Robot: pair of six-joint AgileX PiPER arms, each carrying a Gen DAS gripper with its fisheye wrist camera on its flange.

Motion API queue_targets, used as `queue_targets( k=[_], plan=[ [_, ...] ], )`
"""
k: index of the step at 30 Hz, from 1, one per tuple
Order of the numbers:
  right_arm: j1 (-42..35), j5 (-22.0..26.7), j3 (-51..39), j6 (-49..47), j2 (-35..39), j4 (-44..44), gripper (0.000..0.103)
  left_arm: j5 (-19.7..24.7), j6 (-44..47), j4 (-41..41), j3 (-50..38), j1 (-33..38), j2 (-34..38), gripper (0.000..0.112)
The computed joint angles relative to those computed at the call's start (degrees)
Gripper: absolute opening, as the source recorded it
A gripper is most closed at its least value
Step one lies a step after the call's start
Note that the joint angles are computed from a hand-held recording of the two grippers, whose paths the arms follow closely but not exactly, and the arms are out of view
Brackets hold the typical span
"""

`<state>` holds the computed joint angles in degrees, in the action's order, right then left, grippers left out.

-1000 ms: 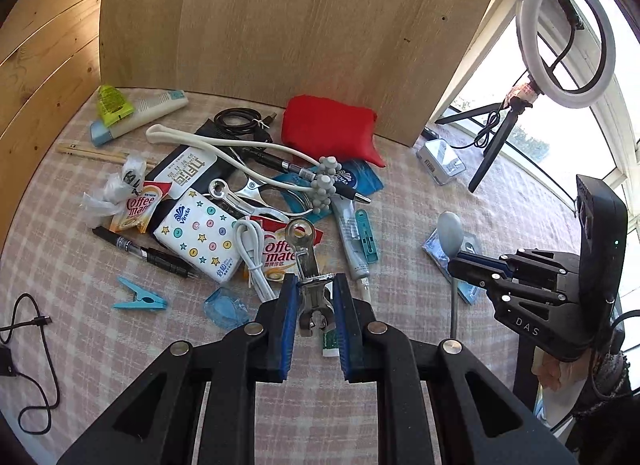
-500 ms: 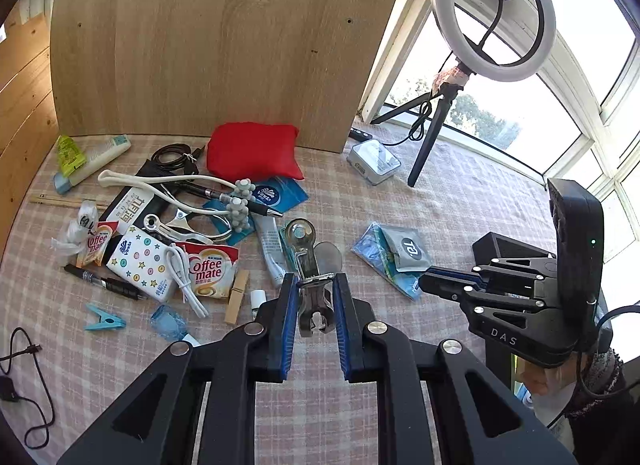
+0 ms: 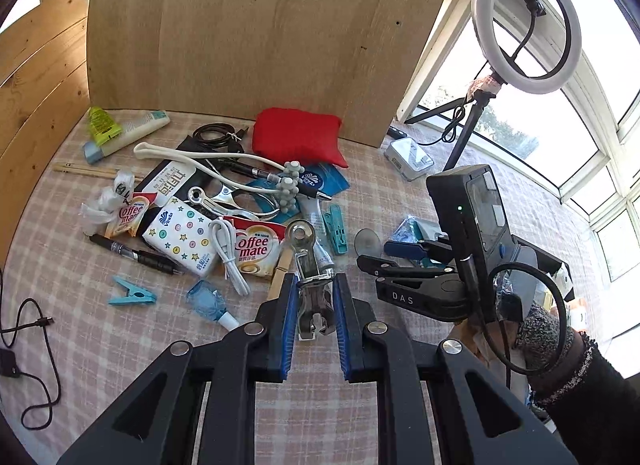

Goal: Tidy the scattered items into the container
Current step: 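Lift the metal clip and grey spoon off the table with both tools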

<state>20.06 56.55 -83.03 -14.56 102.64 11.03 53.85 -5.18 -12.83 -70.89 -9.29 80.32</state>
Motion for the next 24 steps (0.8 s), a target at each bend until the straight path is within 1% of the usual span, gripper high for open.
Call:
queue_targets(
  k=[1,2,4,10,13,20,24],
  plan=[
    [0.19,-0.01,-0.54,0.60,0.41,-0.22,0.037,-0.12,0.07,-0.24,0.18,0.16,0.15,0.016],
    [0.30,-0.01,-0.94,0.87,0.66,-0.21,0.032,-0.27,0.14,-0.45,0.43,0.26,0.21,0.016],
    [0.02,0.38,-1.38,0.76,0.79,0.68,0.005,-0.46,0.36,-0.67,0.65,0.33,0.40,0.016],
    [-2.28,0.84,0.97,-0.71,-2.33,4.63,0.003,-0.26,0.52,-0.69,0.09,-0.75,0.87,0.016],
    [-3.01,0.50,2.41,-0.20,-4.68,4.64,0.002,0.04,0.47,-0.69,-0.70,-1.53,1.04,0.016],
    [-8.67,3.83,3.54,-2.18,-12.48,8.96,0.002,1.07,-0.52,-0.21,-3.17,-4.86,1.22,0.016],
    [-12.91,5.95,3.59,-2.68,-16.84,11.23,0.002,1.76,-1.25,-0.43,-5.95,-8.85,2.36,0.016]
  ],
)
